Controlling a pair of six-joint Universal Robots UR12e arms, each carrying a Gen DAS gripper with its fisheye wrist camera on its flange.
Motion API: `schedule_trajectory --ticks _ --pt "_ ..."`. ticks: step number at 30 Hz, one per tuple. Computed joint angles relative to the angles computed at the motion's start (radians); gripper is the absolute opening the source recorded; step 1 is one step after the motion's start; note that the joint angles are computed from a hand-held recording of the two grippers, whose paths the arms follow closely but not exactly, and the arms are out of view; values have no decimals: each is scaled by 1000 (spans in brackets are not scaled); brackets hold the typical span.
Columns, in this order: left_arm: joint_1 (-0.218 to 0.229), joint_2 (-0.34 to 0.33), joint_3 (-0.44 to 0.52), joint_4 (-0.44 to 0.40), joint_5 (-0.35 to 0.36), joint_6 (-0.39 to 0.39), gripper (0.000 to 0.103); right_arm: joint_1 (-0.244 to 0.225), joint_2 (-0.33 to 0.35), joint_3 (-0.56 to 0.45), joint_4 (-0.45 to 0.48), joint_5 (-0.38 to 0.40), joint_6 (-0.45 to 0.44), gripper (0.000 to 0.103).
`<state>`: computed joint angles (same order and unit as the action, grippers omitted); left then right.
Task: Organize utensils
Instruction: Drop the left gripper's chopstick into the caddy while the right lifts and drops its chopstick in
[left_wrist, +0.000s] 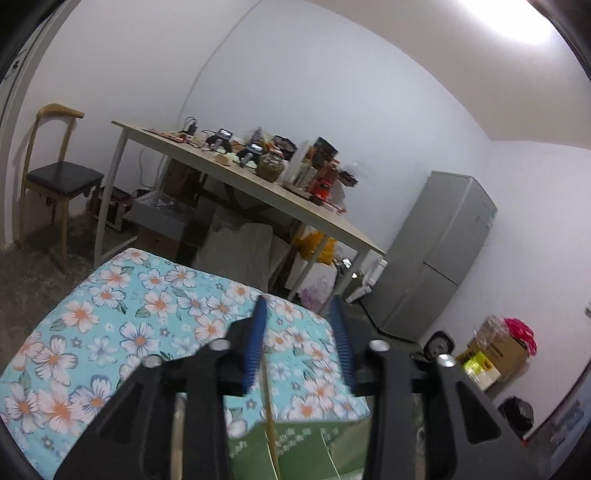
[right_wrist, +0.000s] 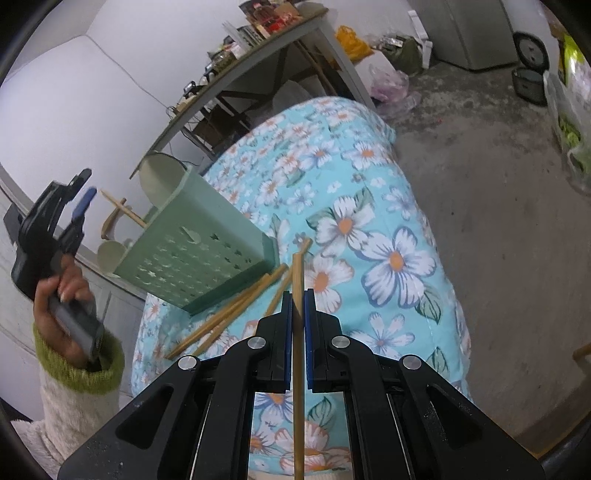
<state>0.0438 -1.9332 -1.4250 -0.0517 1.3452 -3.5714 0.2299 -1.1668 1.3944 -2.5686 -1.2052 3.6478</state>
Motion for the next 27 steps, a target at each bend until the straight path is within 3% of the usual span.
schedule_trajectory --ticks 4,10,18,27 --pt "2 47 -54 -6 -32 81 56 4 1 -25 -33 -1 -22 4" --pt "14 118 -138 -59 -86 193 70 15 27 -115 -132 33 -85 4" --pt "15 188 -232 -161 -70 345 77 53 141 -345 -237 75 -181 4" --pt "37 222 -299 -200 -78 362 79 91 318 -633 -295 41 -198 4"
